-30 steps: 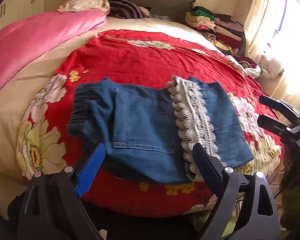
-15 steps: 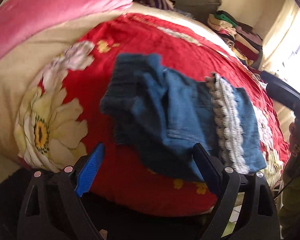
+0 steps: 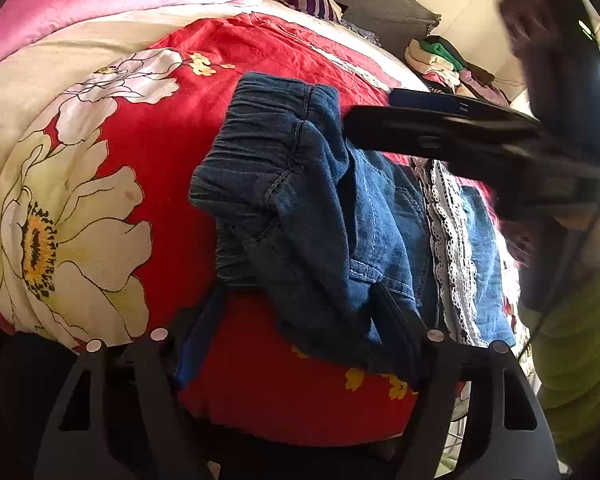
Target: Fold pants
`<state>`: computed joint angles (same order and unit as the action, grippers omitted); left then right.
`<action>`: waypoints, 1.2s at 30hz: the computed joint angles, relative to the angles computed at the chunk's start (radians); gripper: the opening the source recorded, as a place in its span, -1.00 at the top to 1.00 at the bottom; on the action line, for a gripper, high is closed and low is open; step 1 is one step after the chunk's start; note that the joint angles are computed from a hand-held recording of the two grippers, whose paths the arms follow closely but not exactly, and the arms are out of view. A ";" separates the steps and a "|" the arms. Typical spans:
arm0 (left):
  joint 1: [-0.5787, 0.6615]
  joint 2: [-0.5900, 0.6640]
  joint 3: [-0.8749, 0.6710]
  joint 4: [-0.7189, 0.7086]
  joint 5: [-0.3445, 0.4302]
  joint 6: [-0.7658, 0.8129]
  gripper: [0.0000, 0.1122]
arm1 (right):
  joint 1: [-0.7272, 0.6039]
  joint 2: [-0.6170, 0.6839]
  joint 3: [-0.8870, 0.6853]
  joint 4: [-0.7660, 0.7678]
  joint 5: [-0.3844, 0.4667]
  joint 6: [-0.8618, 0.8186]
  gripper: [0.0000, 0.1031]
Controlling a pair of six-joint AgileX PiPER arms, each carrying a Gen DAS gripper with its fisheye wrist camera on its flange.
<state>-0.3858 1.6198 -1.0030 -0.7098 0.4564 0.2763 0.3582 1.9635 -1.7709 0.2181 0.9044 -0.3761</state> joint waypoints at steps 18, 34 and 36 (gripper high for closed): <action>-0.023 -0.012 -0.015 -0.126 -0.023 0.130 -0.55 | -0.191 -0.074 0.150 0.513 0.099 -0.456 0.45; -0.223 0.113 -0.250 -0.441 0.151 0.443 -0.58 | -0.671 -0.429 0.593 0.830 0.177 -0.731 -0.15; -0.254 0.145 -0.284 -0.374 0.158 0.399 -0.59 | -0.729 -0.469 0.645 0.821 0.160 -0.716 -0.16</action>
